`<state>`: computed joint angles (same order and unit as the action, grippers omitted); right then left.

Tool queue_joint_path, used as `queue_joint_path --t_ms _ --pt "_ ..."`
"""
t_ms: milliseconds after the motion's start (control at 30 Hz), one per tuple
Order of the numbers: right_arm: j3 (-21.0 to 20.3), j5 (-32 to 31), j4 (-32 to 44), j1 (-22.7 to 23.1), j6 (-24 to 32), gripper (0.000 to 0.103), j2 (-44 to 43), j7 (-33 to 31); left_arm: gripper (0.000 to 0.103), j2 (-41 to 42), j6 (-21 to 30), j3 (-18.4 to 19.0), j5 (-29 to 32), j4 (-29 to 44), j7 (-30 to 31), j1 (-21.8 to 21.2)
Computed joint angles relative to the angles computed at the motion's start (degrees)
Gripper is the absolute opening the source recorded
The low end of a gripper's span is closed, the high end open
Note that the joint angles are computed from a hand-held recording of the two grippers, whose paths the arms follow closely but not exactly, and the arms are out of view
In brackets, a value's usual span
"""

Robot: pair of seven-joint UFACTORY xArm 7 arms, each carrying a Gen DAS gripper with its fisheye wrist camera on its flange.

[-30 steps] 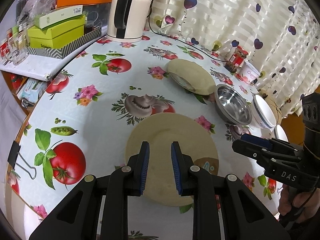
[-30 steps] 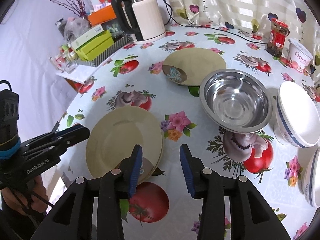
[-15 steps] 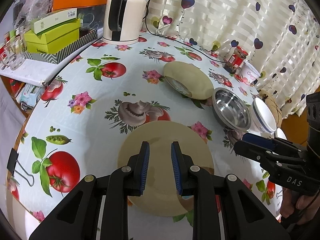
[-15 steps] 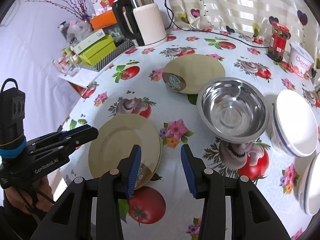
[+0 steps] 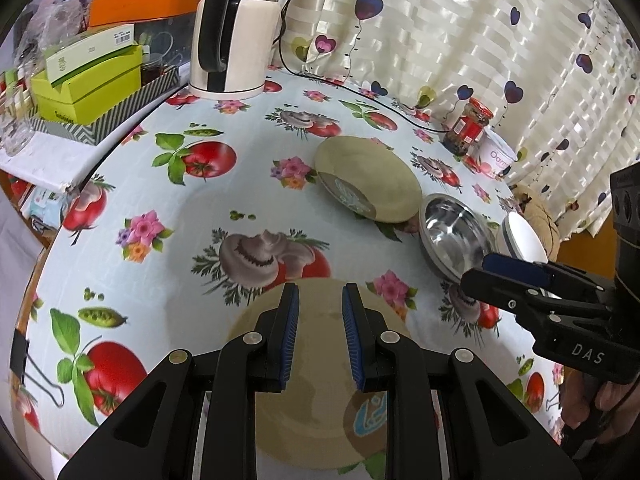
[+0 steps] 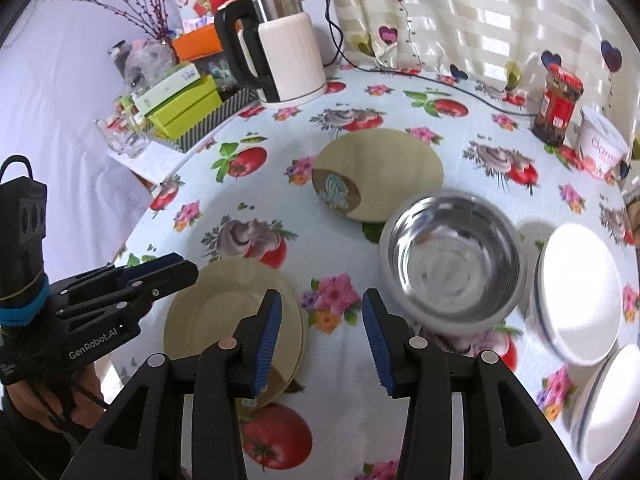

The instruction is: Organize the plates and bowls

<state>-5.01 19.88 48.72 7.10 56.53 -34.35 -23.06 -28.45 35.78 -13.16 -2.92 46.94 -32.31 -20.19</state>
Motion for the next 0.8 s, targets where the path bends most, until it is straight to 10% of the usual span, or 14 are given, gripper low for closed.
queue_joint_path --t_ms 800 --pt "1.26 -0.51 9.84 -1.58 -3.53 0.049 13.36 -1.29 0.023 11.4 -1.74 2.52 -1.39 8.32 6.33 0.82"
